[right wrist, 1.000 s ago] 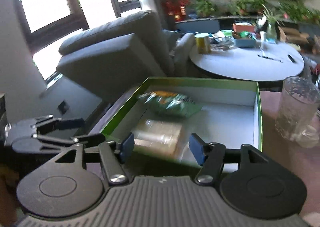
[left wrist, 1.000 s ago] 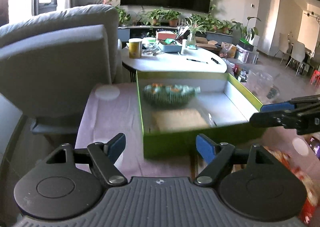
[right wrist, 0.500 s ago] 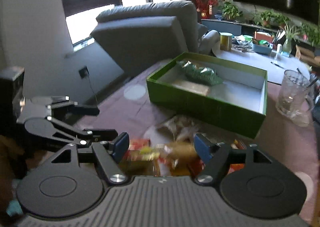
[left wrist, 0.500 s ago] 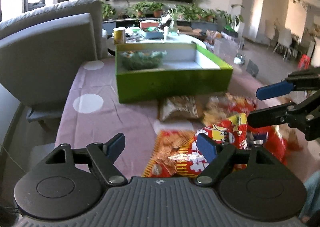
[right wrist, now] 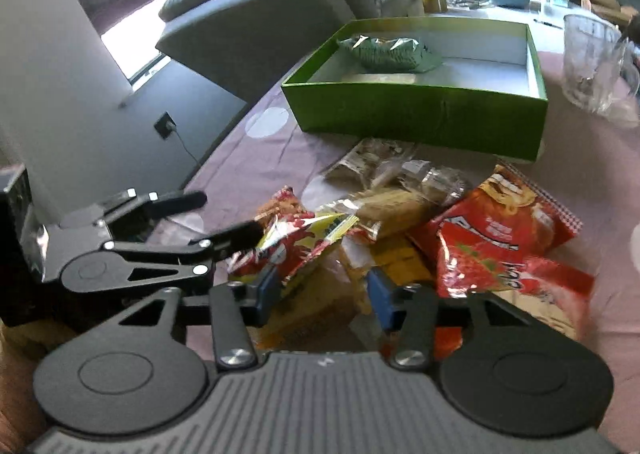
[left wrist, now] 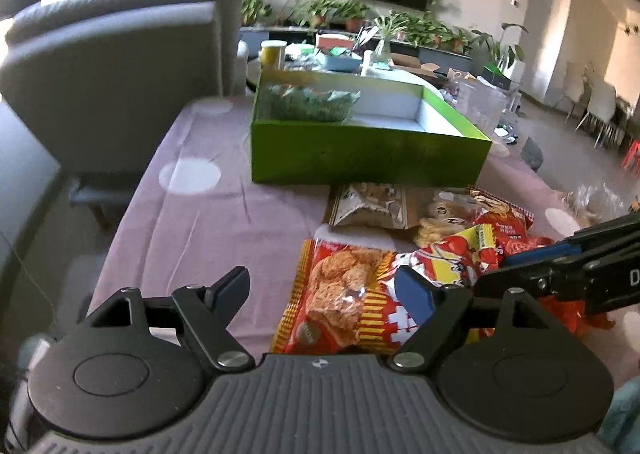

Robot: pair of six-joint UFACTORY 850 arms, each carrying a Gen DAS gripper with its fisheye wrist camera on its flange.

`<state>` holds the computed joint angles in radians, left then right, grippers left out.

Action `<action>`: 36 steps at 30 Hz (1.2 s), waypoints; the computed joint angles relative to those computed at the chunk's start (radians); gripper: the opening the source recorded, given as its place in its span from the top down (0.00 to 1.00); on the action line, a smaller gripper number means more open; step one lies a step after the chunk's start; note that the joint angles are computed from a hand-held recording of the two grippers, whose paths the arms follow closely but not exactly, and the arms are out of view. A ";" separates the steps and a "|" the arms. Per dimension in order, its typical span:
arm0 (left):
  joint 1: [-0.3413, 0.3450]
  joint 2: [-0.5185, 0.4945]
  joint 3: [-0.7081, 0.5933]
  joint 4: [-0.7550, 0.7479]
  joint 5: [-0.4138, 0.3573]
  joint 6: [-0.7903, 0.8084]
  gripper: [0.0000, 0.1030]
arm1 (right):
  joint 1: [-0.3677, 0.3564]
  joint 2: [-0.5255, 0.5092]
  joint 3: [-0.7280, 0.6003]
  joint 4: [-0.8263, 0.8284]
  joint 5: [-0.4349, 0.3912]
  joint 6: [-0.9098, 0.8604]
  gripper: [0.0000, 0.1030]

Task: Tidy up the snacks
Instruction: 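Return both grippers to the pile and close them on the red snack bag, then lift the red snack bag into the green box and open both grippers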

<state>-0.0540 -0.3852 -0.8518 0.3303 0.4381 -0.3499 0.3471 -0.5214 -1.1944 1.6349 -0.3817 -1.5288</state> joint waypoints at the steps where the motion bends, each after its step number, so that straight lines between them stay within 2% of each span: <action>1: 0.004 0.001 0.003 0.008 -0.001 -0.013 0.24 | 0.002 -0.001 -0.002 0.011 -0.007 -0.007 0.37; 4: 0.014 0.011 0.017 0.000 0.001 -0.004 0.24 | 0.014 -0.014 -0.026 -0.046 -0.023 0.037 0.37; 9: 0.032 0.017 0.031 0.028 0.003 -0.030 0.24 | 0.036 -0.051 -0.072 -0.108 0.001 0.082 0.38; 14: 0.053 0.003 0.019 0.043 -0.007 -0.077 0.24 | 0.070 -0.125 -0.176 -0.155 0.072 0.109 0.40; 17: 0.067 0.010 0.025 0.052 -0.012 -0.108 0.24 | 0.064 -0.160 -0.231 -0.246 0.038 0.224 0.40; 19: 0.081 0.022 0.037 0.089 -0.006 -0.145 0.21 | 0.053 -0.151 -0.223 -0.241 0.003 0.244 0.40; 21: 0.093 0.037 0.051 0.113 0.006 -0.167 0.19 | 0.039 -0.133 -0.198 -0.201 -0.037 0.232 0.35; 23: 0.102 0.041 0.057 0.130 0.014 -0.180 0.19 | 0.034 -0.122 -0.185 -0.203 -0.071 0.255 0.19; 25: 0.110 0.035 0.055 0.142 0.013 -0.197 0.18 | 0.048 -0.114 -0.181 -0.274 -0.057 0.328 0.08; 26: 0.114 0.027 0.048 0.153 0.010 -0.214 0.18 | 0.058 -0.114 -0.183 -0.320 -0.045 0.373 0.06; 29: 0.125 0.002 0.027 0.248 0.000 -0.319 0.20 | 0.075 -0.129 -0.204 -0.389 -0.053 0.437 0.06; 31: 0.116 -0.010 0.013 0.218 -0.042 -0.313 0.20 | 0.090 -0.143 -0.216 -0.412 -0.014 0.436 0.06; 32: 0.123 -0.013 0.018 0.230 -0.017 -0.330 0.19 | 0.093 -0.157 -0.232 -0.450 -0.012 0.470 0.09; 34: 0.141 -0.019 0.014 0.347 0.006 -0.439 0.19 | 0.090 -0.185 -0.263 -0.501 -0.027 0.542 0.12; 36: 0.144 -0.027 0.011 0.370 0.012 -0.466 0.19 | 0.087 -0.200 -0.276 -0.462 -0.034 0.500 0.12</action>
<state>0.0903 -0.4124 -0.8407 0.6998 0.4504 -0.8159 0.4338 -0.7213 -1.4702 1.1729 -0.4153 -1.0290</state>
